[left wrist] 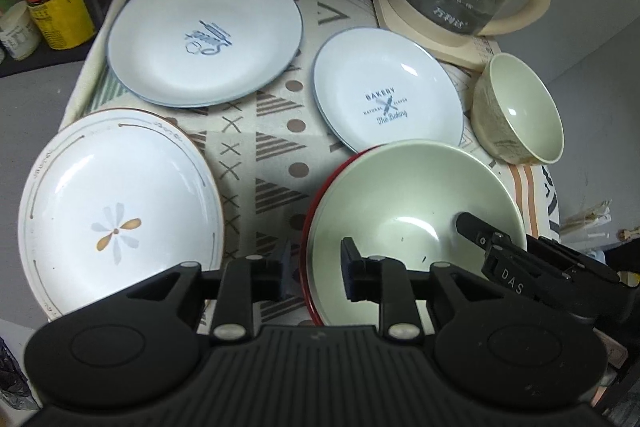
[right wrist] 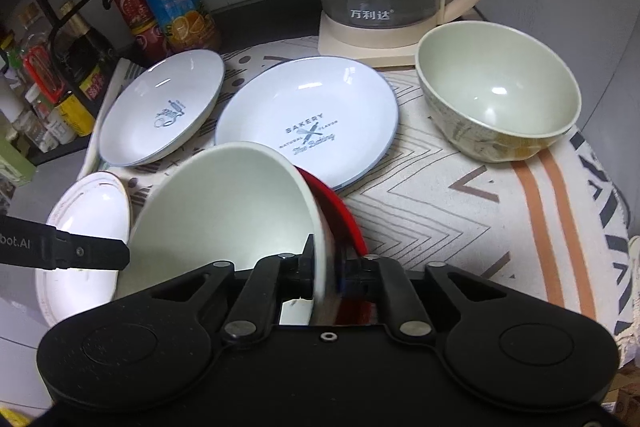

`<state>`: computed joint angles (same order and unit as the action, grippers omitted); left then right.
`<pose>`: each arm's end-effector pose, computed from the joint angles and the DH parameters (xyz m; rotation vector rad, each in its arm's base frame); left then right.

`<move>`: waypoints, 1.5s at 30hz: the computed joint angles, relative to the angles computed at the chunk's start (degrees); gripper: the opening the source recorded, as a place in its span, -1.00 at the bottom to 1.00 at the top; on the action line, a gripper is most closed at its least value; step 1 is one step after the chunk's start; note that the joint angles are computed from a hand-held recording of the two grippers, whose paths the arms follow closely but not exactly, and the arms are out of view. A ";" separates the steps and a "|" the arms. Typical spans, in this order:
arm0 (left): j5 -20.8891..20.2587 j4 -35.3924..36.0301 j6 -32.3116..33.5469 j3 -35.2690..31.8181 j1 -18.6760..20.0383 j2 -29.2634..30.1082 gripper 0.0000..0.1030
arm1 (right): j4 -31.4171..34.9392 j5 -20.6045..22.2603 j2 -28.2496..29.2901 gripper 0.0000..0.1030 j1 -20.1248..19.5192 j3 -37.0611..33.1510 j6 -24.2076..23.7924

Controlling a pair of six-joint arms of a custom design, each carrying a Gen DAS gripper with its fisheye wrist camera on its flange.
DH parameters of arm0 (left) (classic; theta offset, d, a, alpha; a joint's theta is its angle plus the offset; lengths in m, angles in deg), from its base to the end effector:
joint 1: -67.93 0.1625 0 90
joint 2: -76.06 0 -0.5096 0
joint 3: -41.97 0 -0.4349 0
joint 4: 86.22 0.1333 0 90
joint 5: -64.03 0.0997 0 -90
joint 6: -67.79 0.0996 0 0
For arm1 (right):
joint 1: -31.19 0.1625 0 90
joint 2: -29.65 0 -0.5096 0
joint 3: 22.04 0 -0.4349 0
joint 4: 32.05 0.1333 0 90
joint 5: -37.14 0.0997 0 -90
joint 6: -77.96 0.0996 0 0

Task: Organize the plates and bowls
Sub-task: 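Lower the pale green bowl into the red bowl and open both grippers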

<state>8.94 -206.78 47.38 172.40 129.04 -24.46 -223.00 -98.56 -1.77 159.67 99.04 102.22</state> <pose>-0.0192 -0.4286 0.3661 0.1855 2.5636 -0.3503 0.3901 -0.3911 -0.0554 0.2024 -2.4492 0.7458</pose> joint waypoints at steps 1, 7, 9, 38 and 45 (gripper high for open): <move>0.53 0.10 -0.62 0.22 -0.36 -0.38 -0.45 | 0.34 0.28 -0.22 -0.67 0.04 0.15 0.05; 2.09 0.39 -3.22 1.51 -2.54 -3.35 -0.17 | 1.09 0.78 -0.80 -0.60 0.48 0.74 0.17; 3.21 1.23 -3.87 1.69 -3.11 -3.81 -0.14 | 0.77 1.34 -1.32 -0.55 0.59 1.22 0.45; -2.86 -16.59 9.58 1.85 -3.98 7.69 0.24 | -16.43 -9.77 -5.30 0.29 -0.26 9.64 6.00; -5.08 -19.74 11.62 1.26 -4.30 12.49 0.24 | -18.37 -12.53 -5.39 0.58 -2.21 10.26 7.13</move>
